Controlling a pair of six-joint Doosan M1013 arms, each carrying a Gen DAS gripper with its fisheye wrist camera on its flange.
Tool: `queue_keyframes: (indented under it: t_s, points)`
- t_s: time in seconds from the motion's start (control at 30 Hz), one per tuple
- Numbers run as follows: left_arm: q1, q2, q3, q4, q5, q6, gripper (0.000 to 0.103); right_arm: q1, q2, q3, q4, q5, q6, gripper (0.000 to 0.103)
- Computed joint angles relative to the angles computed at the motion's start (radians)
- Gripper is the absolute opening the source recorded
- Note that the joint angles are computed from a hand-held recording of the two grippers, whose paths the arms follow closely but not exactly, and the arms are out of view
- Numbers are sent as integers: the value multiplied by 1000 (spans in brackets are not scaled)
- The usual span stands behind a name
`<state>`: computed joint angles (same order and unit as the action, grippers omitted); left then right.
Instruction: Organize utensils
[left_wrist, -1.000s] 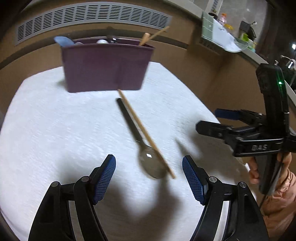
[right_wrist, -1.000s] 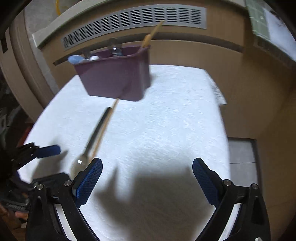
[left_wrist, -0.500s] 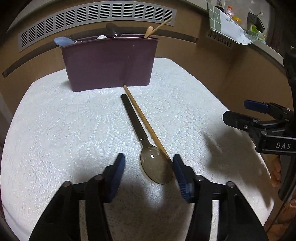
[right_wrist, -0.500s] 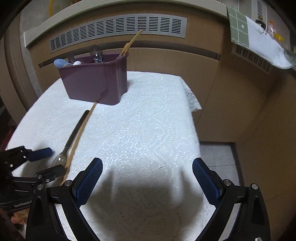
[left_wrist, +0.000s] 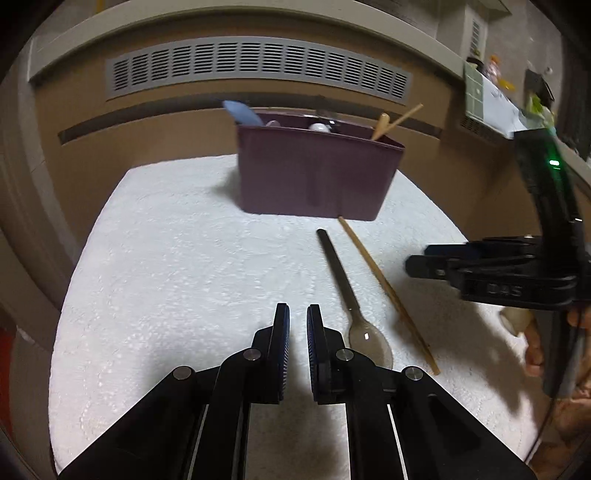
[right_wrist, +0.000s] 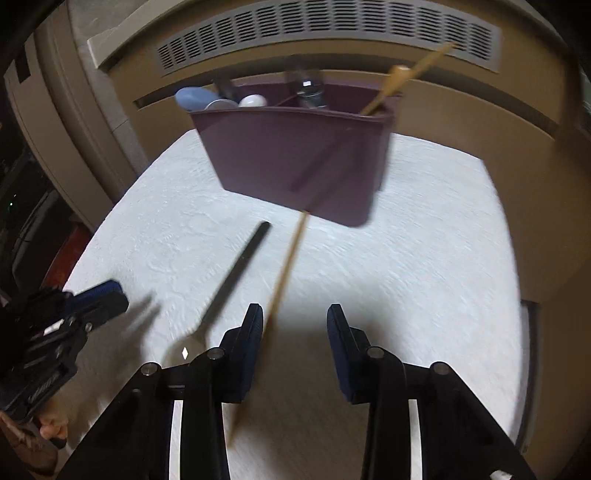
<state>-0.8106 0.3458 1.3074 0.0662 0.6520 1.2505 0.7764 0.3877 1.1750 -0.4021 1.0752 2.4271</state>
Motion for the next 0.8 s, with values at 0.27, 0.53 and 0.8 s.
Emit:
queue_keyframes:
  t_s: [0.27,0.53,0.8]
  points:
    - [11,-8,30,-99,38,61,13,-11,110,-130,-8,116,-54,10]
    - [-27,-13,47,-151,4,163,61,19,28,-19,-76,107,42,6]
    - [-111,62,-55,177,129,-27,52,33,-59,99,-118,58,165,7]
